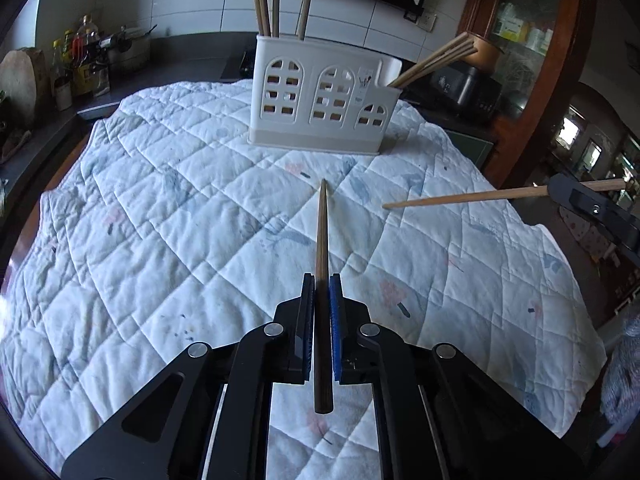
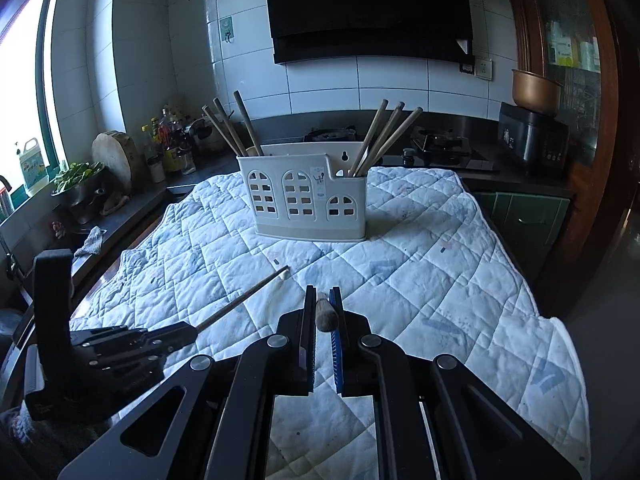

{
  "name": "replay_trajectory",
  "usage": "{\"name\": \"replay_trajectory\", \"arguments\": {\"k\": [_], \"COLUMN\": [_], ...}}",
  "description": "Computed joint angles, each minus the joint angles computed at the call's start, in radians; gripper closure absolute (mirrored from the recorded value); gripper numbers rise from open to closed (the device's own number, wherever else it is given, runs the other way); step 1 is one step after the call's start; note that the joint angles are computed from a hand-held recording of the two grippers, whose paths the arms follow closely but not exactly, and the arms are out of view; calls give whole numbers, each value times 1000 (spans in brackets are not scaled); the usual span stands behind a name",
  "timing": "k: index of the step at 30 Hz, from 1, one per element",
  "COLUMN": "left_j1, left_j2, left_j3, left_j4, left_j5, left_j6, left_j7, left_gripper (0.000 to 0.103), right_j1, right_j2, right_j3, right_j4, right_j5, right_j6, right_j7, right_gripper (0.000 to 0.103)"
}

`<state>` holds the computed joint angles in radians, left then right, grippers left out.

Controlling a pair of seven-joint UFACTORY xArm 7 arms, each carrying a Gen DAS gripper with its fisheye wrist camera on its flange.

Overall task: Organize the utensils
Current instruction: 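Close the left tool on the last chopstick while the right tool lifts its chopstick, then carry both held chopsticks over the white holder and lower them in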

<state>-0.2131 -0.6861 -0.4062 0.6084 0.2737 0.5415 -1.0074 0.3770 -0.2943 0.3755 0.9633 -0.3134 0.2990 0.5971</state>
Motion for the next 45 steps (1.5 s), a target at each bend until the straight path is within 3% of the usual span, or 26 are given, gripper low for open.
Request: {"name": "replay_trajectory", "arguments": {"k": [12,18,24,30,37,41,45], "left_j1": [-15,-3,4,17,79,124,184], "left_j2": [-104,-86,-31,60,193,282,372], "left_j3": [86,101,127,148,132,114,85], "left_j4": [-18,42,105,229,440,578,707], "left_j5": [-47,-62,-95,-111,-59,2,126], "left_j6": [-25,-31,-43,-43,-44,-54,-71], "left_j7": [148,253,338,424,476,454,375], "left_gripper": [97,97,97,97,97,97,97], "right_j1": [43,80,87,99,149,181,204], "right_j2": [58,112,172,257,389,467,535], "right_j3": [-25,-66,-74,-85,-123,-157,-190], "right_j4": [115,254,408,584,806,922,1020], "right_j5": [28,105,101,39,-23,-38,-29], "right_j6": [65,146,242,344,454,508,541], "right_j7": [-75,-190,-245,-255,-265,-286,-308], "right_gripper": [96,96,96,96,96,96,96]}}
